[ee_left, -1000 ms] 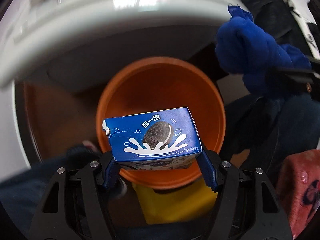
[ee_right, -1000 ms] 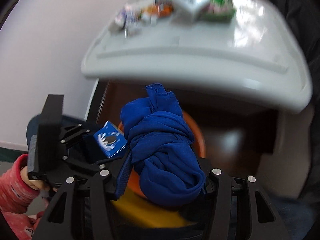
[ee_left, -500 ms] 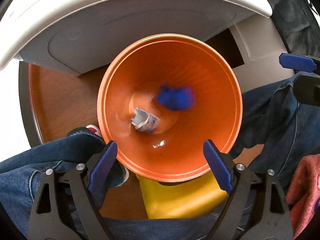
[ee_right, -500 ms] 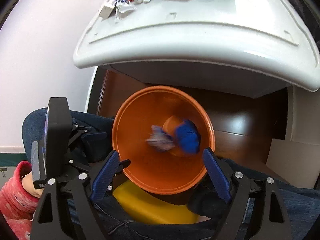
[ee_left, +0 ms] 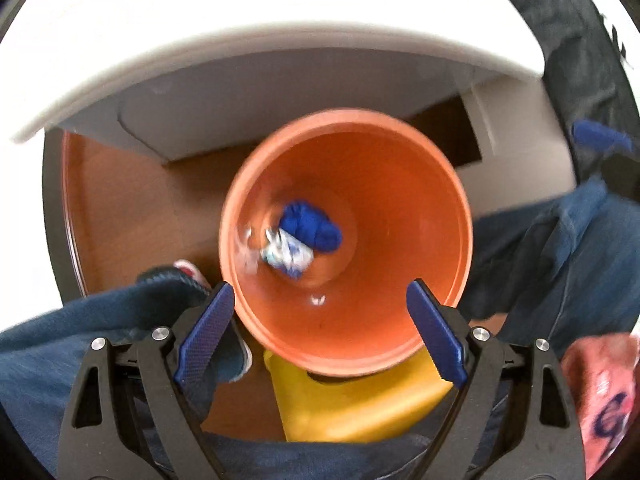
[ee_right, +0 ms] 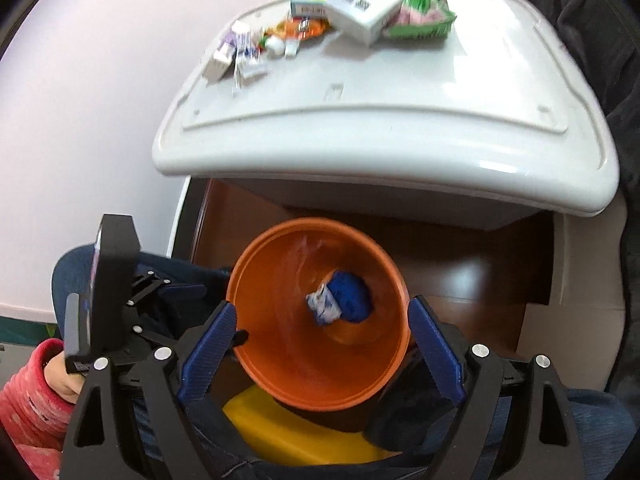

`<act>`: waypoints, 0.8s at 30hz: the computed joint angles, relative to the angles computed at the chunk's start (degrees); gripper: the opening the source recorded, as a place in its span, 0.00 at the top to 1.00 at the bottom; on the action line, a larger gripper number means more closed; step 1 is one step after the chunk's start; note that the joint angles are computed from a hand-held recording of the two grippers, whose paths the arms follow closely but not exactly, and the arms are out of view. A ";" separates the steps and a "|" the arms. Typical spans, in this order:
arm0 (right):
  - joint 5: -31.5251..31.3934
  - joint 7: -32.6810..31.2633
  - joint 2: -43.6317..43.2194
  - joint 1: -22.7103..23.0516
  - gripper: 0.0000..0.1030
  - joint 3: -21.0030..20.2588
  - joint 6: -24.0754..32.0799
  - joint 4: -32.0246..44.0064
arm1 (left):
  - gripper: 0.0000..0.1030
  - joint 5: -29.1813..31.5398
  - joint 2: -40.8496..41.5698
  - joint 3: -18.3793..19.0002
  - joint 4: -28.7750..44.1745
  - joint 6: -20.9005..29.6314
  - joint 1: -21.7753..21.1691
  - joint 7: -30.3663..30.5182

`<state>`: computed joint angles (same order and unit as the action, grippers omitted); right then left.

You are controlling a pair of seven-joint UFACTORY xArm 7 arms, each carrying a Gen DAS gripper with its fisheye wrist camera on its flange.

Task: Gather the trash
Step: 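Grasp the white yogurt pouch with the left tool while the right grasps the barcode box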

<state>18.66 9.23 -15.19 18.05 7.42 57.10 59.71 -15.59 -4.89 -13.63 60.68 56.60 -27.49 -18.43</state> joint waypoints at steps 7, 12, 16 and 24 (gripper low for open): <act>-0.85 0.35 -2.05 -0.44 0.15 -0.22 -4.16 -0.58 | 0.17 5.38 3.95 2.00 7.56 -4.91 3.32 -3.53; -2.32 0.96 -2.76 -0.55 0.15 0.14 -8.21 -0.83 | 0.17 11.68 13.08 3.66 18.47 -7.29 5.09 -6.61; -3.09 1.25 -2.82 -0.32 0.15 0.35 -11.78 -1.08 | 0.17 14.08 20.73 5.44 26.93 -6.95 6.10 -9.67; -5.45 1.14 -0.19 0.65 0.15 1.21 -15.26 0.99 | 0.18 16.29 31.28 7.67 38.21 -7.92 7.21 -12.04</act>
<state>13.22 10.37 -15.39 18.70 8.63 41.84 60.70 0.69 26.39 -5.96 98.89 48.68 -20.28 -30.48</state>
